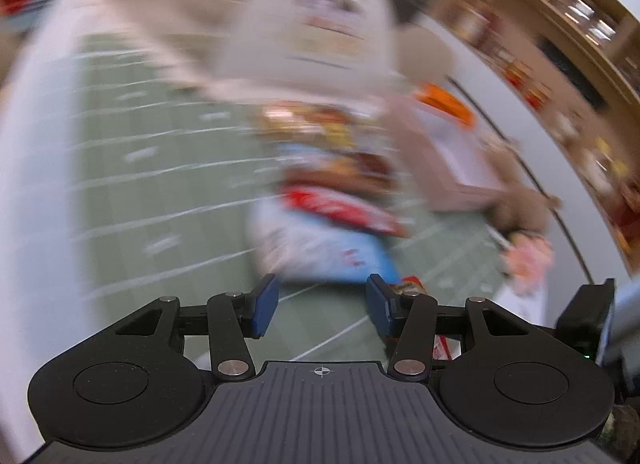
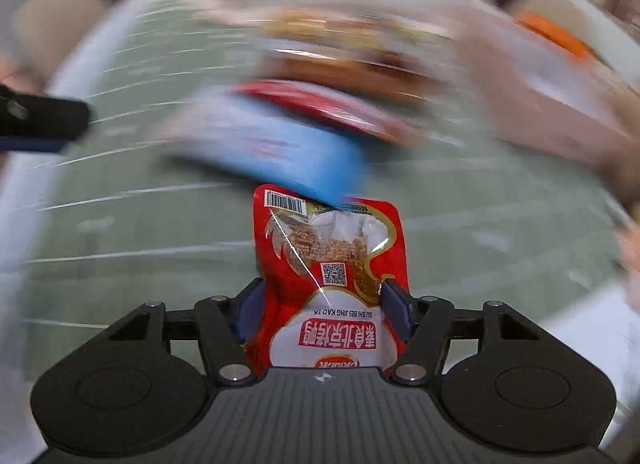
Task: Organize snacks
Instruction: 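Grasp the red-and-green stick snack with the left gripper while the right gripper releases the red pouch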
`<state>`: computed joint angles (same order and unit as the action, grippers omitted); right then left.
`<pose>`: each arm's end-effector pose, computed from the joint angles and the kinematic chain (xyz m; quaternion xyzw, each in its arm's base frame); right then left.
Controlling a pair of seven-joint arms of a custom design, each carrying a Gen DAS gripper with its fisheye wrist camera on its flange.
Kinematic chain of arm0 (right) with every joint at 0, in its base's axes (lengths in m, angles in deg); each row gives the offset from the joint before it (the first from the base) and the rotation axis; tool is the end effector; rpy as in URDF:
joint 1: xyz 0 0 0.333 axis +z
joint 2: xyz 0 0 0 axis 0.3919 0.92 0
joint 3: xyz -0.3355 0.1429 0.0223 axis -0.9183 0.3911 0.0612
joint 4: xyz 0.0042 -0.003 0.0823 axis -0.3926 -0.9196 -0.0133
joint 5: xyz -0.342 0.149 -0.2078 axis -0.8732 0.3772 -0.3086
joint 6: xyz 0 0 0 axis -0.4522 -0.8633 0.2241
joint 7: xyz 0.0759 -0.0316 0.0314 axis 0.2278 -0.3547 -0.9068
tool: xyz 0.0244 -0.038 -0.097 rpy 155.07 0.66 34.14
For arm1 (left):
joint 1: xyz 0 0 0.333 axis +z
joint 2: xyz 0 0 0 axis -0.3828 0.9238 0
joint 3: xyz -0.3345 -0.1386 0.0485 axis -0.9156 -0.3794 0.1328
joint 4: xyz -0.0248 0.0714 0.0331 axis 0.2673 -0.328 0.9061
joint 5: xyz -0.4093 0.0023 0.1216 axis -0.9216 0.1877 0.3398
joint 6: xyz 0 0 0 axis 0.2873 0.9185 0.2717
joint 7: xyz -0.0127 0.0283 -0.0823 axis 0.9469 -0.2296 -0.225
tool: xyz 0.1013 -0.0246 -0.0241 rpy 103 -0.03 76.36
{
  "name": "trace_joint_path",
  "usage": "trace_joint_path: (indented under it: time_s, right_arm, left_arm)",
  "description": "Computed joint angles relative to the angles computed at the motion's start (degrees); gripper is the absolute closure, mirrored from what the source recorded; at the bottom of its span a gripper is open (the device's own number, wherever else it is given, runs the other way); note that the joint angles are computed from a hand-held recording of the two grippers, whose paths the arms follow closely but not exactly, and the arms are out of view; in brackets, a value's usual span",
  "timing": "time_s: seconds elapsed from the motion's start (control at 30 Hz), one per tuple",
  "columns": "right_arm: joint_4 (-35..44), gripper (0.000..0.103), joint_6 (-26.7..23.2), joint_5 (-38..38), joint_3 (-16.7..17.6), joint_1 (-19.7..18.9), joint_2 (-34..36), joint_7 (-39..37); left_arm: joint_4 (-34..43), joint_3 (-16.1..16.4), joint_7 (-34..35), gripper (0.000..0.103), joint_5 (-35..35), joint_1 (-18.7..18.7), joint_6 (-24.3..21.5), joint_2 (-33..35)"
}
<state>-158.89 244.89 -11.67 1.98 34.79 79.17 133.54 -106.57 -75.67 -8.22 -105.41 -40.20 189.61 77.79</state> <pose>0.5234 0.1183 0.4456 -0.8257 0.5101 -0.1656 0.1748 0.4860 -0.2219 0.4372 -0.7263 0.5700 -0.3748 0.0839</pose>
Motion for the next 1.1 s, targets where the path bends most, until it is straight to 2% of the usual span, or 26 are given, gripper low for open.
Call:
trace_joint_path:
  time_s: [0.03, 0.07, 0.1, 0.13, 0.17, 0.2, 0.27, 0.3, 0.37, 0.47, 0.53, 0.57, 0.63, 0.7, 0.77, 0.9, 0.97, 1.1]
  right_arm:
    - [-0.02, 0.040, 0.69, -0.37, -0.56, -0.75, 0.27, 0.27]
    - [0.56, 0.041, 1.69, 1.26, -1.80, -1.19, 0.96, -1.54]
    - [1.23, 0.041, 2.52, 2.81, -2.64, -1.60, 1.74, -3.25]
    - [2.19, 0.041, 2.46, 3.57, -3.25, -2.35, 2.47, -4.19]
    - [3.27, 0.041, 1.96, 6.51, -4.16, -2.75, 3.00, -6.95]
    - [3.15, 0.041, 2.03, 10.07, -4.50, -2.75, 2.76, -9.90]
    - [4.37, 0.039, 1.60, 18.75, -6.01, -3.07, 3.15, -18.03]
    - [4.85, 0.037, 1.65, 20.40, -6.09, -3.65, 3.54, -19.52]
    - [5.56, 0.036, 0.88, 23.54, -6.22, -4.94, 4.14, -21.63]
    - [6.37, 0.036, -1.36, 29.71, -6.26, -6.54, 5.03, -25.02]
    - [5.37, 0.036, -1.34, 32.26, -5.99, -7.25, 4.39, -25.96]
    - [4.63, 0.036, -0.89, 32.44, -5.72, -7.44, 3.93, -25.32]
    - [4.18, 0.036, -1.20, 31.31, -5.23, -7.68, 3.38, -22.11]
    - [3.79, 0.036, -0.99, 30.74, -4.89, -7.44, 2.72, -20.18]
    - [1.79, 0.036, 1.39, 25.68, -3.82, -7.54, 0.61, -13.72]
    - [-1.59, 0.035, 3.44, 20.12, -3.85, -6.98, -4.22, -8.22]
    - [-3.79, 0.034, 4.48, 13.79, -2.64, -8.77, -6.81, -2.91]
    - [-6.87, 0.033, 2.68, 8.72, -3.42, -9.39, -10.31, 2.84]
  left_arm:
    - [3.85, 1.04, 8.51, 0.049, -5.52, -2.21, 0.01, 3.21]
    - [7.74, 0.96, 14.06, 0.049, -7.02, -2.43, -0.23, 6.55]
    - [10.82, 2.25, 15.59, 0.049, -4.52, -3.40, -0.80, 9.33]
    - [14.63, 5.54, 14.20, 0.049, 1.99, -5.66, -2.82, 12.58]
    - [18.28, 6.84, 12.57, 0.050, 8.35, -6.05, -5.91, 15.32]
    - [22.53, 6.20, 14.63, 0.050, 11.24, -5.01, -10.61, 18.15]
    - [27.42, 7.08, 13.70, 0.050, 17.00, -5.41, -17.52, 21.17]
    - [30.16, 8.81, 11.29, 0.050, 21.30, -6.71, -21.72, 22.77]
    - [32.18, 10.18, 8.48, 0.050, 26.70, -7.32, -26.46, 23.88]
    - [32.89, 6.93, 8.63, 0.052, 25.08, -4.04, -29.13, 23.74]
    - [33.30, 1.07, 15.00, 0.052, 18.06, 1.14, -31.03, 23.33]
    - [33.06, -1.78, 18.26, 0.052, 14.62, 3.54, -31.63, 22.94]
    - [32.50, -4.24, 21.77, 0.052, 11.61, 5.36, -31.75, 22.13]
    - [31.47, -4.40, 24.83, 0.052, 12.69, 5.59, -29.47, 21.34]
    - [32.30, -3.19, 27.84, 0.054, 17.75, 4.75, -28.46, 22.29]
    - [38.48, -6.25, 44.62, 0.047, 16.97, 7.45, -37.73, 26.79]
    - [40.39, -6.64, 50.31, 0.041, 15.66, 8.09, -38.68, 28.08]
    - [43.19, -4.72, 47.98, 0.038, 13.34, 7.34, -39.24, 29.69]
